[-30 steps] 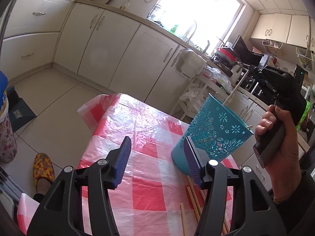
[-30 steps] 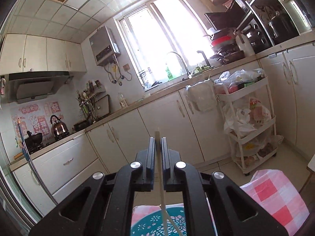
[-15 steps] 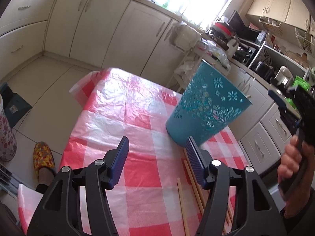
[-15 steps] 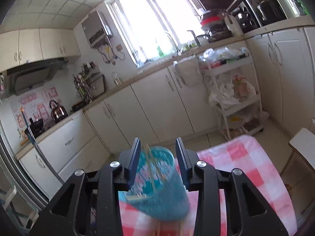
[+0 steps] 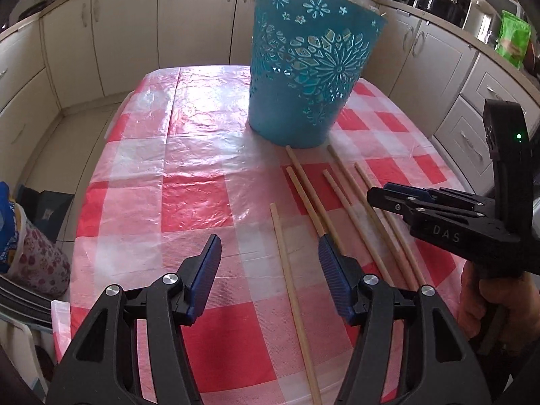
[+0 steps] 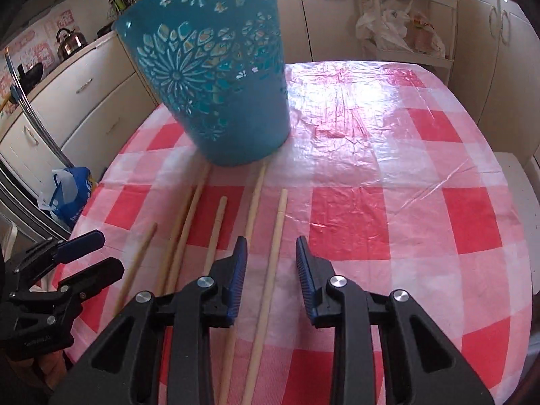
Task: Organize utensils
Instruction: 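Grasp a wooden stick with the left tool while the right tool grasps one, then lower the left tool's stick into the teal bin and open the left tool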
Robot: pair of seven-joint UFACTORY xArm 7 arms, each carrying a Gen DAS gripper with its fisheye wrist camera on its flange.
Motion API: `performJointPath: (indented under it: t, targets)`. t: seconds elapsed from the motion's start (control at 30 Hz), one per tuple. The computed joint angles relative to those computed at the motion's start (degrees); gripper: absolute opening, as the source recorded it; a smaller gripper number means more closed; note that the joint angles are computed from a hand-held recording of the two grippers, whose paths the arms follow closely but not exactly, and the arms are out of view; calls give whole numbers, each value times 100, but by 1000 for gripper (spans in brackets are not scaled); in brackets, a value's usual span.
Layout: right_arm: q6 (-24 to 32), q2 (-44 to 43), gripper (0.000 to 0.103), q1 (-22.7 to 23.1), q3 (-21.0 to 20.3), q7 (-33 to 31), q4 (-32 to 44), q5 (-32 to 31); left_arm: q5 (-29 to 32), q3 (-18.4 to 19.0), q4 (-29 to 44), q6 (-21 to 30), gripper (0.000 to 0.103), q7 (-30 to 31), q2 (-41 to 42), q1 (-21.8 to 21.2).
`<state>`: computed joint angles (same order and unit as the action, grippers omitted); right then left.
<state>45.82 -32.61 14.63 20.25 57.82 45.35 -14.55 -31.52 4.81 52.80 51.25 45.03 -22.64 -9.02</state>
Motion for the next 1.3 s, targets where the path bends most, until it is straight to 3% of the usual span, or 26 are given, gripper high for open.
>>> performJointPath:
  t: [0.07, 0.13, 0.17, 0.23, 0.3, 0.47, 0.57, 0.67, 0.73, 0.87, 0.93, 1.07, 1.3]
  targets:
    - [229, 83, 28, -45, 92, -87, 144, -169, 90, -58, 44, -6, 54, -93, 104, 23]
    - [413, 68, 8, 9, 62, -227, 143, -205, 148, -115, -33, -166, 46, -81, 95, 29]
    - [454, -24, 7, 19, 65, -231, 72, -239, 214, -157, -81, -278, 41, -63, 73, 23]
    - [502, -217, 6, 80, -9, -316, -61, -191, 221, -132, -61, -287, 13, -6, 102, -23]
    - [414, -449, 6, 136, -158, -373, -254, -5, 185, -113, -11, -262, 5, 43, 157, -59]
    - [310, -653, 6, 148, -459, -772, -409, 436, 301, -153, 162, -25, 6, -149, 236, -2]
    - [370, -454, 15, 81, -386, -1070, -230, 418, 512, -230, 238, 63, 7, -331, 284, 58]
    - [681, -184, 15, 0, -162, -1268, 76, 180, 841, -388, 179, -92, 7, -459, 231, 70]
    - [593, -226, 6, 41, -234, -1205, 25, 326, 951, -414, 127, -208, 6, -474, 199, 31]
    - [-225, -837, 6, 134, -536, -819, -658, 911, 838, -319, 128, -260, 5, -456, 143, -40]
    - [-808, -1278, 6, 86, -522, -601, -1091, 1047, 713, -260, 80, -417, 5, -400, 21, -83]
    - [-1459, -1792, 6, -78, -332, -257, -1551, 1120, 367, -117, 62, -832, 5, -278, -174, -234]
    - [-1774, -2129, 6, -353, -164, 99, -1748, 1070, -1011, 395, 455, -1341, 5, 427, -308, -839]
